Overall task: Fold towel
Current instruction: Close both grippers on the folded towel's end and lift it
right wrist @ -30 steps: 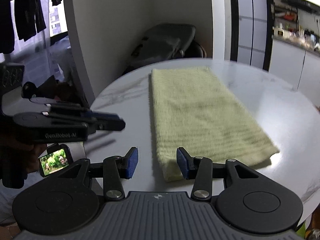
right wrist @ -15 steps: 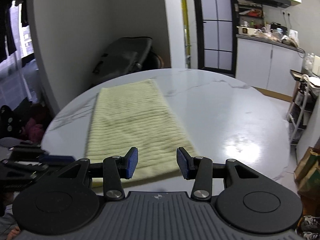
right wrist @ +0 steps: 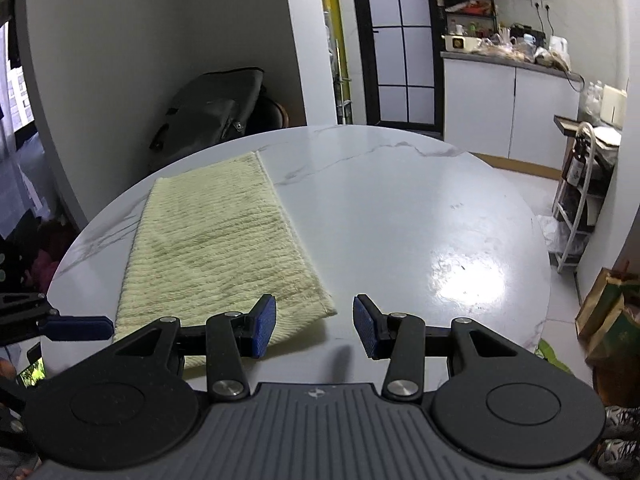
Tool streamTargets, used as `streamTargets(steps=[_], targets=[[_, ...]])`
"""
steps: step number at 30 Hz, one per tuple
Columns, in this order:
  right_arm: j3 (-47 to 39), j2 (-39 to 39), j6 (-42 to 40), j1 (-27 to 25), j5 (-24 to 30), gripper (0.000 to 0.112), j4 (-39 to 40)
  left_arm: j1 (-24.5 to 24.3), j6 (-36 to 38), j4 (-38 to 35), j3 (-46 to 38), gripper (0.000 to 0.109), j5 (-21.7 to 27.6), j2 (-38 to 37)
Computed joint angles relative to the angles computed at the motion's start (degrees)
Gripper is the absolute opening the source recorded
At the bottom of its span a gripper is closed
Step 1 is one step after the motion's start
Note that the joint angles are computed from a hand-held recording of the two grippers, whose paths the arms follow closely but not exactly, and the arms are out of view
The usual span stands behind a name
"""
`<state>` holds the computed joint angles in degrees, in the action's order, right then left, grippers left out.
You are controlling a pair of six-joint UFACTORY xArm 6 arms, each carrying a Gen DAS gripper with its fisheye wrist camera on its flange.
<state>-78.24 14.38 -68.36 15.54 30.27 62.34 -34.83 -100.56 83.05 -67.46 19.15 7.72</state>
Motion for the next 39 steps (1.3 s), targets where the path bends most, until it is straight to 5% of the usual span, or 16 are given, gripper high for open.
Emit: streamTargets(steps=[7,10,18,30,39], targets=[[-0.56,0.87,1.26,0.83,-0.51,0.047,-2.64,-0.38,-4.29,4.13,0.54,0.052,0.93,0.33],[-1.18,1.56,2.82,0.96,-0.64,0.047,-4.12,-0.86,-1.30,2.21,0.69,0.034,3.16,0.12],[-0.42,1.15,1.09,1.89,-1.19,0.047,-4.26,-0.35,-2.94,3.80,1.26,0.025,3.16,-0.28],[-0.68,0.70,-2.57,0.99,4.22,0.009,-1.41,-0.17,-6.52,4.66,1.62,0.021,2.64,-0.67],[3.22,-3.40,-9.45,1.43,4.67,0.008,6.19,0.25,-9.32,5.06,4.29,0.013,1.91,-3.59]])
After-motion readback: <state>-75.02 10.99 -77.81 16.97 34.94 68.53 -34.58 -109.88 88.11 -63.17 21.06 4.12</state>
